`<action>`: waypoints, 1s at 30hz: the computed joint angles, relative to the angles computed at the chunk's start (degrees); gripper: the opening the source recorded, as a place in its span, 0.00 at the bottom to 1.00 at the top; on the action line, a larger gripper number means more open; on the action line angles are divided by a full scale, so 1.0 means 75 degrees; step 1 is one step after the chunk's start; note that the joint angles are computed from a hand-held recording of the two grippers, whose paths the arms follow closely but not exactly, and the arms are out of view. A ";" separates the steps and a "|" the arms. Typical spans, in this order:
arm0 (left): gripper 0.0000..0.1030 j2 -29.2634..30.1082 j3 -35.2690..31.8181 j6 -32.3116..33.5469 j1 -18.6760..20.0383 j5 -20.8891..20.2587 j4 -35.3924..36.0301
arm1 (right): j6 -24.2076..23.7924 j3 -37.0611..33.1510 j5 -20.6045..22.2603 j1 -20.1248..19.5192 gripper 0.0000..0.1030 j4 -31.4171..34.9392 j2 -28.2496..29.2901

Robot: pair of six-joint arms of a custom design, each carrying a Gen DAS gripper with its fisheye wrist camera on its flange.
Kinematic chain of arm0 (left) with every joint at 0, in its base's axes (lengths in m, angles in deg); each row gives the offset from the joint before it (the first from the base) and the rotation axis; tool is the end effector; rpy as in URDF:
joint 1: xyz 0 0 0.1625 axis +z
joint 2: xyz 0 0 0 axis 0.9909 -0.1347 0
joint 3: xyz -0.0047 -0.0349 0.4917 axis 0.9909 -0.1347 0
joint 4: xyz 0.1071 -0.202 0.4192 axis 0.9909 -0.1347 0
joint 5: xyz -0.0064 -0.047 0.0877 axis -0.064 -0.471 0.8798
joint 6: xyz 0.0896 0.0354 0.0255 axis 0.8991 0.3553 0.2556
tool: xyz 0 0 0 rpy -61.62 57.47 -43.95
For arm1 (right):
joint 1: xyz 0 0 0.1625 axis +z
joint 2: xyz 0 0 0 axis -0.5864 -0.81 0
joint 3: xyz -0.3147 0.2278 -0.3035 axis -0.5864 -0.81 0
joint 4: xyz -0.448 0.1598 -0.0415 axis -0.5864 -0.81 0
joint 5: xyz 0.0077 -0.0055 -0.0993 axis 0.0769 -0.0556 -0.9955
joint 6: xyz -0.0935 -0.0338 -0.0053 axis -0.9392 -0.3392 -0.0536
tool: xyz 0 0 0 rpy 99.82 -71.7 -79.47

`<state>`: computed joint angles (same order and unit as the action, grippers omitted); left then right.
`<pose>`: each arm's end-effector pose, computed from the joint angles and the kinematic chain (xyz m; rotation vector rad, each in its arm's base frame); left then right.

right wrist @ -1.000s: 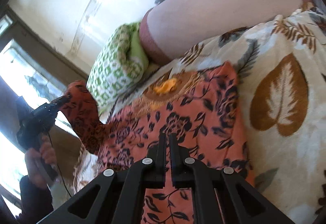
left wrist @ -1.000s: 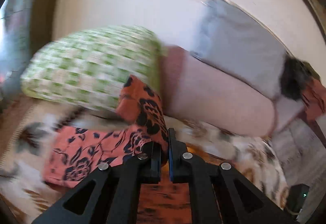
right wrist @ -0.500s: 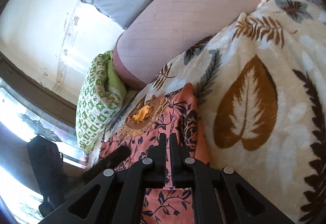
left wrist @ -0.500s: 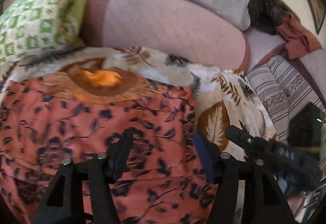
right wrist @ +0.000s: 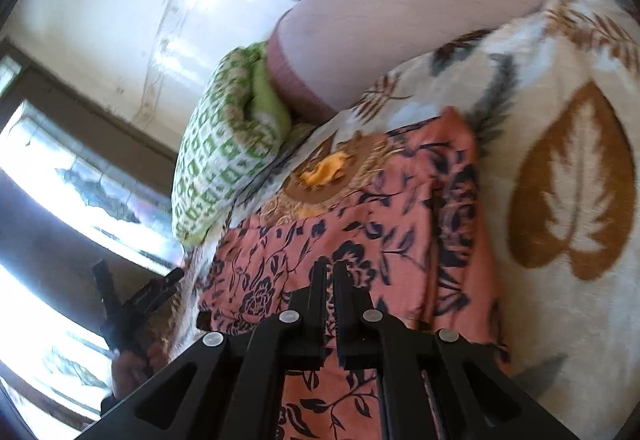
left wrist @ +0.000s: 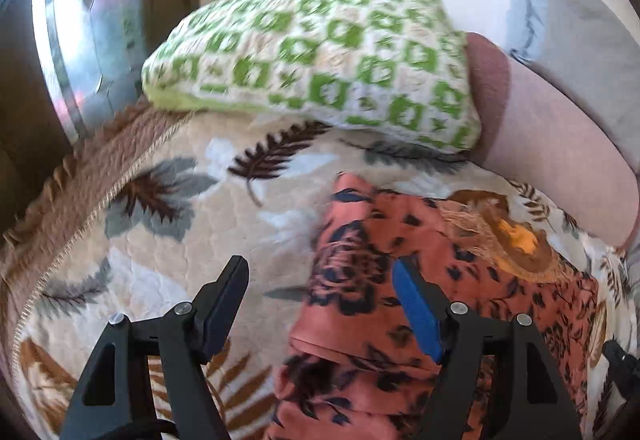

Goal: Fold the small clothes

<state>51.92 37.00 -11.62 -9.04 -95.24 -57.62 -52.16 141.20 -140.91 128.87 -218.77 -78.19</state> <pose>-0.1064 -0.9729 0.2341 0.7471 2.4555 -0.6499 0.1399 -0.6728 0.0943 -0.5006 -2.5764 1.5607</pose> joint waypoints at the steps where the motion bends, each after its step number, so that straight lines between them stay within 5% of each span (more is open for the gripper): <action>1: 0.73 0.0130 -0.0130 -0.0009 -0.0004 0.0298 0.0032 | -0.0097 -0.0095 -0.0032 0.0015 0.05 0.0043 0.0072; 4: 0.73 0.0461 -0.0290 0.0340 -0.0067 0.1143 0.0064 | -0.0163 -0.0314 -0.0061 -0.0020 0.05 0.0220 0.0272; 6: 0.73 0.0645 -0.0120 0.1359 -0.0144 0.2004 -0.0130 | -0.0079 -0.0422 -0.0353 -0.0038 0.05 0.0491 0.0344; 9: 0.74 0.0576 0.0271 0.2301 -0.0156 0.2141 -0.0887 | 0.0605 -0.0542 -0.0882 -0.0166 0.03 0.1532 0.0368; 10: 0.75 0.0553 0.0237 0.2290 -0.0148 0.2139 -0.0749 | 0.0715 -0.0496 -0.0661 -0.0267 0.03 0.1555 0.0368; 15: 0.74 0.0371 -0.0297 0.0637 0.0045 0.1247 0.0868 | 0.0801 -0.0420 -0.0518 -0.0287 0.03 0.1591 0.0273; 21: 0.74 -0.0132 0.0060 0.0359 0.0031 -0.0506 0.0796 | 0.0604 -0.0245 -0.0411 -0.0179 0.05 0.0804 0.0202; 25: 0.74 0.0027 0.0105 0.0722 -0.0039 -0.0047 0.0926 | 0.0294 -0.0265 -0.0446 -0.0074 0.05 0.0467 0.0247; 30: 0.74 0.0390 -0.0601 -0.0064 0.0119 0.0186 0.2249 | 0.0708 -0.0343 -0.0865 -0.0116 0.05 0.0998 0.0219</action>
